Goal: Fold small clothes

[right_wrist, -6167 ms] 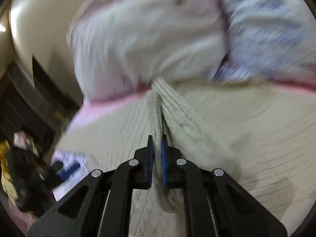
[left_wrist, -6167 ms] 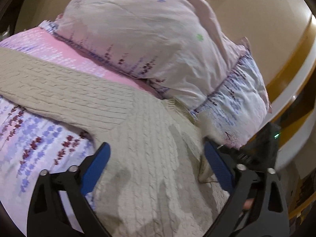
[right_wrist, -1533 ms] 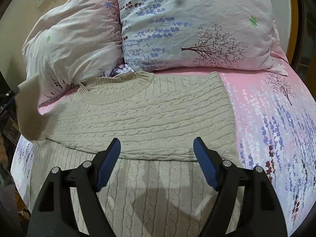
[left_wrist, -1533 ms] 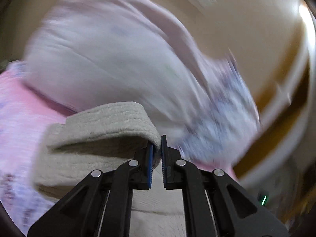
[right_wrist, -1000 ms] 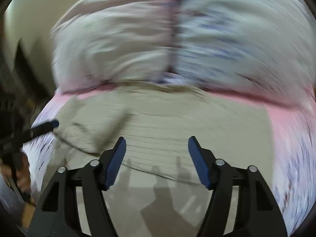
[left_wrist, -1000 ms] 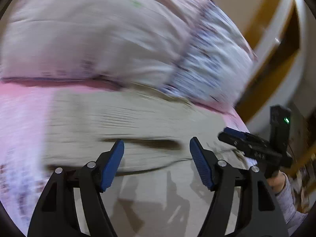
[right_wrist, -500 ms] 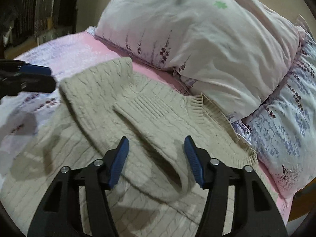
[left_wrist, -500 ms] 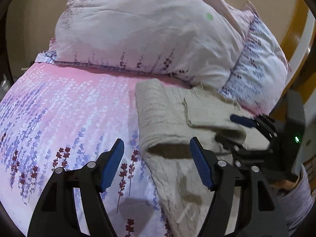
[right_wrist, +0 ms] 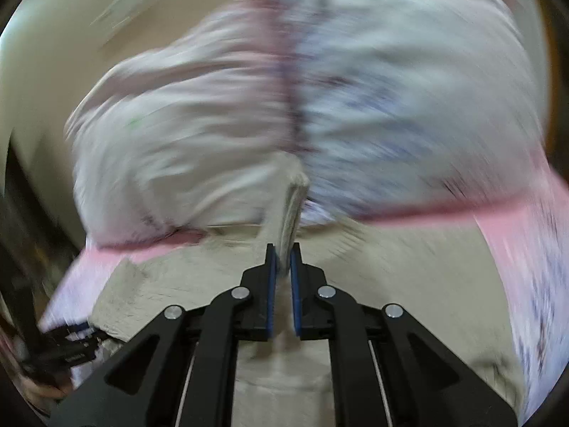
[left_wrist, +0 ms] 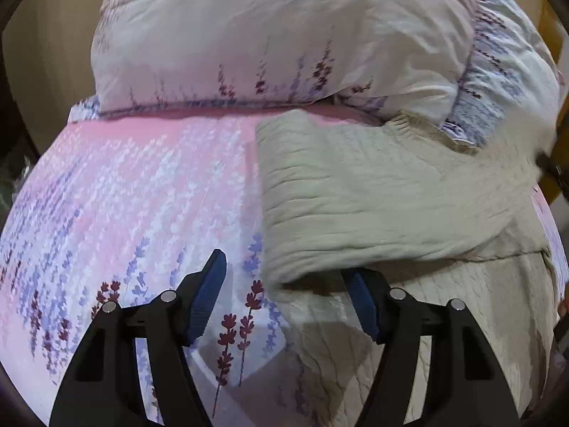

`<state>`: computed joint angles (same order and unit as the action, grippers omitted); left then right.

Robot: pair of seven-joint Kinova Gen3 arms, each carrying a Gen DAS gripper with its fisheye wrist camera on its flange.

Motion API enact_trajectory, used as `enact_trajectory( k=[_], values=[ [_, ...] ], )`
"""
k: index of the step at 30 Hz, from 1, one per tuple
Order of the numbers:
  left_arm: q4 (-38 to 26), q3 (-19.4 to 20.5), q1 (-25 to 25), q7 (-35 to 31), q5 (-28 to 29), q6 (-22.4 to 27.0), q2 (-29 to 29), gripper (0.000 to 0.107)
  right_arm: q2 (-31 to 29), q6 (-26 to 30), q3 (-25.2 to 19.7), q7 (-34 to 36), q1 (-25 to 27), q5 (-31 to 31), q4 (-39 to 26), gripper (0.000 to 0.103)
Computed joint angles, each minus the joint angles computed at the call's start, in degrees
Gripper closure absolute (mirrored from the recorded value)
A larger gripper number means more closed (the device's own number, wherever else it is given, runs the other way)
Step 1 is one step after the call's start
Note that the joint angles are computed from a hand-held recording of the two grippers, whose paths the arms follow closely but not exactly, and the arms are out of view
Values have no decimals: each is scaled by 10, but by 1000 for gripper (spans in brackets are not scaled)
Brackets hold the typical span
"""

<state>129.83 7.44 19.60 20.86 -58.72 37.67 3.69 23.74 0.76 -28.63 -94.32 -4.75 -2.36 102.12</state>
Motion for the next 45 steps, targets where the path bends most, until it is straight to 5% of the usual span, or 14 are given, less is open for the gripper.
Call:
enact_trajectory(
  k=[3,7,11,13,16,19,23,27,30,34,38,43,45],
  values=[
    [3,-4,-4,4,5,-6,1,41,51,66,-46,17,80,-62,-19,95],
    [0,-5,-6,-5,15,-6,1,41,107,151,-127,86,186,-155,-41,75],
    [-5,-4,-8,-18,24,0,1,41,132,137,-202,113,266,-166,-37,55],
    [-6,-5,-8,-19,26,1,1,41,136,153,-197,78,259,-124,-57,56],
    [-8,-6,-8,-20,29,4,4,41,154,216,-159,43,212,-79,-114,91],
    [-10,-6,-6,-24,33,10,6,41,151,213,-156,77,210,-101,-114,95],
    [-10,-7,-6,-29,35,9,6,40,131,132,-193,134,258,-161,-61,96],
    [-20,-7,1,-36,33,19,21,40,113,164,-113,114,209,-166,-72,96],
    [-19,-11,4,-44,40,19,18,40,99,187,-37,113,145,-171,-83,95],
    [3,-1,7,-57,60,21,-21,39,35,131,3,181,127,-230,-32,55],
    [21,29,4,-2,27,31,-49,38,25,119,-59,257,187,-255,-23,54],
    [16,59,-12,98,-90,-1,-57,41,51,172,-58,226,149,-179,-62,54],
    [9,43,-14,115,-137,-46,-41,41,68,202,-51,211,131,-158,-83,54]
  ],
)
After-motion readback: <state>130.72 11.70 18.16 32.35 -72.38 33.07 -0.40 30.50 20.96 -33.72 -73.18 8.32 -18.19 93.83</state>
